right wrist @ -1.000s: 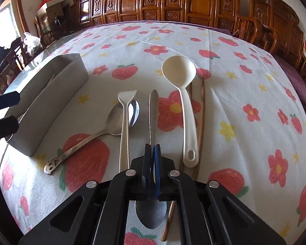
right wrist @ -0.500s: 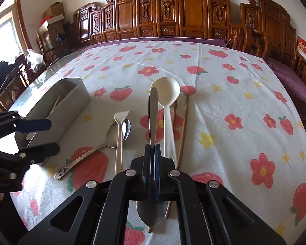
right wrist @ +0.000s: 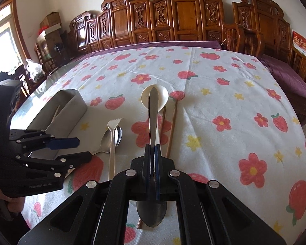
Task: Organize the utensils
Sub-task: 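Grasp the white plastic fork by its handle with the left tool, then carry the white plastic fork into the silver tray and open the left tool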
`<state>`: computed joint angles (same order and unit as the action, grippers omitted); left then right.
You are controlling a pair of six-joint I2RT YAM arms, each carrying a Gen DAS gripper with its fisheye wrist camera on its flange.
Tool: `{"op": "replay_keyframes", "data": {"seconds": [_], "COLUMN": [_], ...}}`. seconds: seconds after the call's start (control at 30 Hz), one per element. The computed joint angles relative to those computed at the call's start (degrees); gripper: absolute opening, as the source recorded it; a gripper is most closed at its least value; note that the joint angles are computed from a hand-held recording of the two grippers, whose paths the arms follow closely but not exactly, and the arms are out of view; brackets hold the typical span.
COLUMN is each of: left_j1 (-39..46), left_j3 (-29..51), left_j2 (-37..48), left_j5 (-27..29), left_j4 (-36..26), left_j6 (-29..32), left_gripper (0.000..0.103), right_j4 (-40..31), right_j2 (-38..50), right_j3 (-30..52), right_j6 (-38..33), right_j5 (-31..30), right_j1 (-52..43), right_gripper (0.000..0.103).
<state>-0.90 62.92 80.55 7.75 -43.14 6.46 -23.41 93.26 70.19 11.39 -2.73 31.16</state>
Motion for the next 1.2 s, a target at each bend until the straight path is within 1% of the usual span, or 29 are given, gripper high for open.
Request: {"op": "replay_keyframes", "data": {"seconds": [0.17, 0.27, 0.33, 0.37, 0.5, 0.6, 0.73, 0.8, 0.97, 1.1, 1.2], "left_j1": [-3.29, -4.17, -4.10, -4.05, -3.82, -3.88, -4.33, -4.45, -5.02, -4.54, -4.15], "left_j3": [1.38, 3.45, 4.95, 5.52, 7.19, 6.91, 6.09, 5.87, 5.10, 5.70, 5.79], "left_j2": [1.84, 4.74, 6.64, 7.33, 9.77, 10.14, 9.73, 9.34, 7.04, 5.18, 3.06], "left_j5": [-1.09, -2.50, -2.07, -2.03, -1.44, -1.07, -1.54, -1.19, -1.72, -1.06, -1.76], "left_j4": [1.97, 2.95, 3.41, 3.52, 3.05, 3.37, 4.27, 4.43, 4.55, 2.82, 1.89], "left_j6": [-4.40, -6.59, -7.92, -8.24, -9.29, -9.89, -10.12, -9.96, -8.93, -8.01, -6.49], "left_gripper": [0.038, 0.038, 0.038, 0.037, 0.020, 0.018, 0.015, 0.006, 0.005, 0.005, 0.005], "right_j4": [0.11, 0.34, 0.47, 0.49, 0.46, 0.51, 0.43, 0.34, 0.27, 0.00, -0.07], "right_j2": [-0.36, -0.60, -0.67, -0.65, -0.45, -0.44, -0.45, -0.36, -0.38, -0.56, -0.99], "right_j3": [-0.22, -0.45, -0.46, -0.44, -0.30, -0.11, -0.04, 0.11, 0.49, 0.76, 0.91], "right_j6": [0.68, 1.19, 1.40, 1.33, 1.27, 1.27, 1.18, 1.17, 1.20, 1.37, 1.77], "right_j5": [-0.67, -0.94, -1.29, -1.31, -1.54, -1.74, -1.77, -1.73, -1.22, -0.97, -0.93], "right_j1": [-1.36, -1.80, -1.95, -1.87, -1.85, -1.70, -1.51, -1.45, -0.45, 0.12, 0.66], "right_gripper": [0.005, 0.005, 0.005, 0.005, 0.005, 0.005, 0.005, 0.005, 0.005, 0.005, 0.005]}}
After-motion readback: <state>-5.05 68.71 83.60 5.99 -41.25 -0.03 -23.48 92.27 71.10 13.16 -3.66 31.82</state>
